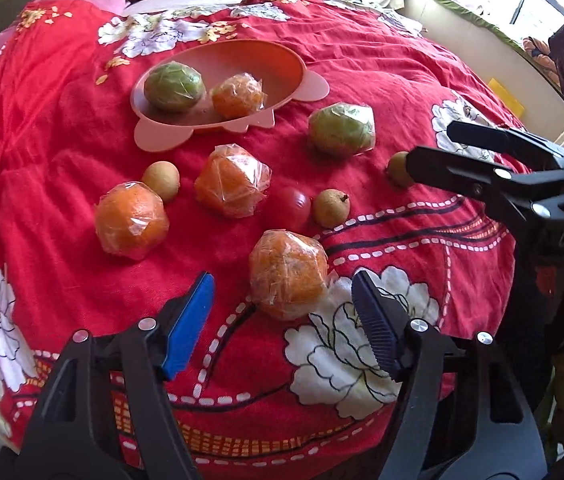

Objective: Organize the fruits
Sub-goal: 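Grasp a wrapped orange with the left tool while the right tool grasps a green wrapped fruit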

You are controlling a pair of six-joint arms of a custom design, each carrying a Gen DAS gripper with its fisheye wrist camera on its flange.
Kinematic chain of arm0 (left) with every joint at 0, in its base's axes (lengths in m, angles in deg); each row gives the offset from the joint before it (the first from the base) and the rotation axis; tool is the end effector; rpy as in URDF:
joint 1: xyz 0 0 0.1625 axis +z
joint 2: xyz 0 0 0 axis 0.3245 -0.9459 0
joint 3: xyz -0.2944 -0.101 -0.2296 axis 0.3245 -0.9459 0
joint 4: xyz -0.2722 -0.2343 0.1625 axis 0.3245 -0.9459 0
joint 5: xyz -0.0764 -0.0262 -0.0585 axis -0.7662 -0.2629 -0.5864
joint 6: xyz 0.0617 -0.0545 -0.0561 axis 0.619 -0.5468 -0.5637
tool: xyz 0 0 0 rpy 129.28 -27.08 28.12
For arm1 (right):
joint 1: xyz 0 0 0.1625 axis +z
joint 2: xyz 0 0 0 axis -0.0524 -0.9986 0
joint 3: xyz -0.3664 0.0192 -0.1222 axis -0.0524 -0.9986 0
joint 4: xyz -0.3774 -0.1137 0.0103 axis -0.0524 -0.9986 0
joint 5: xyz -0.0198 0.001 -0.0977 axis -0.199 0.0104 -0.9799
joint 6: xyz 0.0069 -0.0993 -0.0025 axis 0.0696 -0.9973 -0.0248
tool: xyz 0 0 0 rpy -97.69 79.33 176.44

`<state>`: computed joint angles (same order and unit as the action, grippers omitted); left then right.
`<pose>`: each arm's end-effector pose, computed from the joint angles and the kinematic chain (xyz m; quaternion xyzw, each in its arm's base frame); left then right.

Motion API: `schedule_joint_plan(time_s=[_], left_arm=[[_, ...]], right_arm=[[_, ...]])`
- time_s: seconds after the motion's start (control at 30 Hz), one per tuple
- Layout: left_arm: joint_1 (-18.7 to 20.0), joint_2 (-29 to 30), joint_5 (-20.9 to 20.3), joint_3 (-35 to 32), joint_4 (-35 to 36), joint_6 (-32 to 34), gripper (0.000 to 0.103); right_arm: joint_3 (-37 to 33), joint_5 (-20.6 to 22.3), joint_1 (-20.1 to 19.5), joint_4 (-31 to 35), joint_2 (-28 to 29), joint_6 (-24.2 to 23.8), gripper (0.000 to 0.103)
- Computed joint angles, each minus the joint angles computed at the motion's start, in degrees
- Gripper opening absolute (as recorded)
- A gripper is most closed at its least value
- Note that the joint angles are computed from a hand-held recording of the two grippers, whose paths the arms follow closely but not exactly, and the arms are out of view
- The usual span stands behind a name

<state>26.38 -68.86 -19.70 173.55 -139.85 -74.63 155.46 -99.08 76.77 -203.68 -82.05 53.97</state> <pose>-0.2238 -0.4784 -0.0845 0.3996 0.8882 -0.0736 0.2144 -0.0173 -0.4370 0.1756 0.0860 -0.8887 0.3343 0.3019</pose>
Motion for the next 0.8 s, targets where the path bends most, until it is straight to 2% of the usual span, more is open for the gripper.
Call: schedule_joint_plan(time_s=[0.27,0.47,0.57,0.63,0.77,0.8], left_arm=[[0.44,1.28,-0.41,-1.43,0.42,0.09,0.056],[0.65,1.58,-0.5,-1.81,0.32,0.43,0.055],[0.9,1.61,-0.57,-2.05,0.51,0.27,0.051],[0.87,1.61,-0.66,-2.1,0.53,0.44,0.05],[1.05,1.32,-1.63,-1.93,0.51,0.62,0.046],[1.06,1.31,-1.72,-1.96,0.58,0.61,0.044]], right_arm=[[-3.47,0.24,0.23,3.44,1.22,1.51,0.097],[-5.87,-0.16,0.68,5.45,3.07,2.46,0.095],[-6.86,-0.37,0.79,6.65,3.76,3.28,0.081],[-7.49,-0.26,0.71,7.34,4.27,3.68,0.08],[-8.63,-0.84,0.79,8.04,5.38,4.23,0.064],[-8.81,-0.66,0.79,8.05,5.59,4.18,0.063]])
